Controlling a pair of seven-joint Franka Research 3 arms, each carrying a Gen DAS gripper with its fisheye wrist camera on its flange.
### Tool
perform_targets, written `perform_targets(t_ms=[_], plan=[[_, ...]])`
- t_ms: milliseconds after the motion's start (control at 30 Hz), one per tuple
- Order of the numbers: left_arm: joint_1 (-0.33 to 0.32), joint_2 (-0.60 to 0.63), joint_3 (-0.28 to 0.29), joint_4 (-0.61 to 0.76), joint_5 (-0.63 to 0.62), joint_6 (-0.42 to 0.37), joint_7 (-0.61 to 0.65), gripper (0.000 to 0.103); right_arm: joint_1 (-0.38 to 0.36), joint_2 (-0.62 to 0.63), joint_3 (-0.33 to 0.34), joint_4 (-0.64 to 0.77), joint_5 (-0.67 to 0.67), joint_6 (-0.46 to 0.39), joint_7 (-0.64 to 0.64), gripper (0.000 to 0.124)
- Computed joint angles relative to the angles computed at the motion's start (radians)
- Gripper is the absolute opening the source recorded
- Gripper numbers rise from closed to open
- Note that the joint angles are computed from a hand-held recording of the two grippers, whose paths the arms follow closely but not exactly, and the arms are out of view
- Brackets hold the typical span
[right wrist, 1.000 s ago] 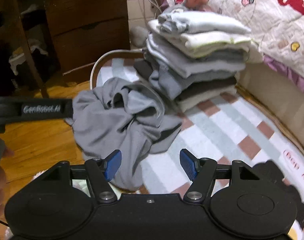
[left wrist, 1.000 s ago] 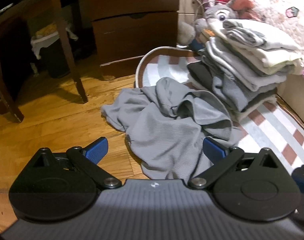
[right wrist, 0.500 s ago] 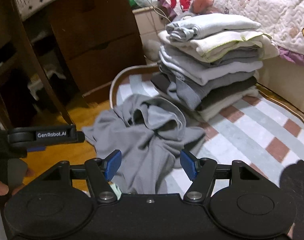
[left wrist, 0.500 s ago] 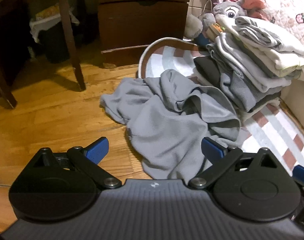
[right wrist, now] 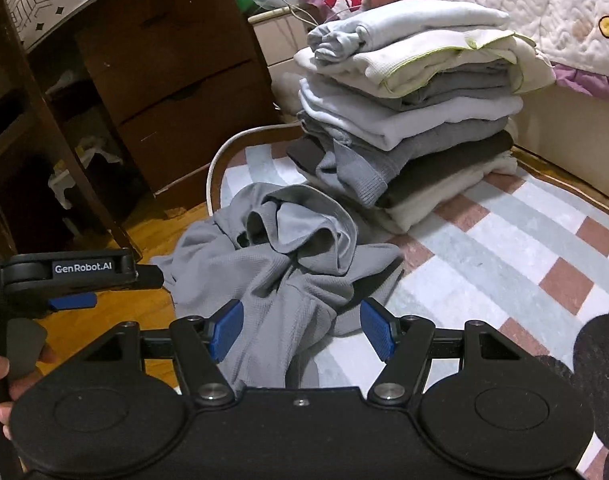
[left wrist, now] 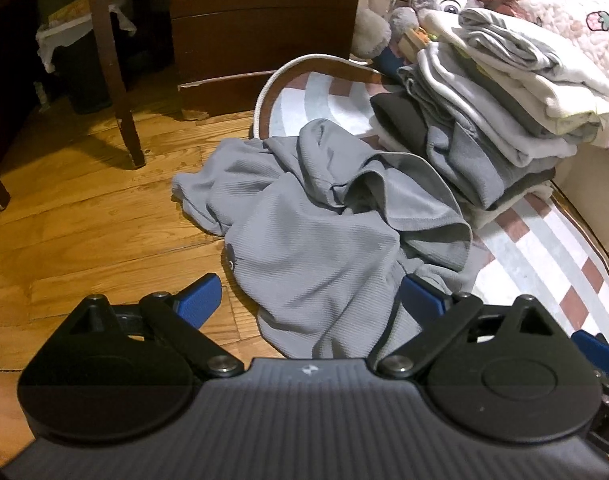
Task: Fold clothes
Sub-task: 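Approach the crumpled grey shirt with both grippers open, then grasp the grey shirt with the left gripper while the right gripper grasps another edge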
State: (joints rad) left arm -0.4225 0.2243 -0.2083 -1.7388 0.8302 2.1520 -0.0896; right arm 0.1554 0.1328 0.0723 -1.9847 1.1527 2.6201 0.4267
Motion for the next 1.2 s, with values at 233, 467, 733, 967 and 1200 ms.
perform_targets(t_ms=[233,467,733,967,1200], plan=[[-0.011,-0.011,-0.006,0.003,0.017,-0.009,0.005,0.097,0.007,0.004,0.003,0.011,-0.014,0.032,-0.012,0.070],[-0.018,-0.024,-0.013,0.004,0.038,-0.019,0.009,0.097,-0.001,-0.002,0.000,0.015,-0.009,0.055,0.014,0.070],[-0.004,-0.030,-0.006,-0.025,0.052,-0.001,0.004,0.097,-0.006,0.020,0.005,0.028,-0.020,0.027,0.046,0.070],[0.058,0.031,0.038,0.062,0.021,-0.001,0.044,0.097,-0.064,0.123,0.006,0.108,0.131,-0.245,0.053,0.092],[0.089,0.222,0.077,0.280,-0.099,0.074,0.108,0.098,-0.045,0.275,0.037,0.302,-0.041,-0.163,0.253,0.092]])
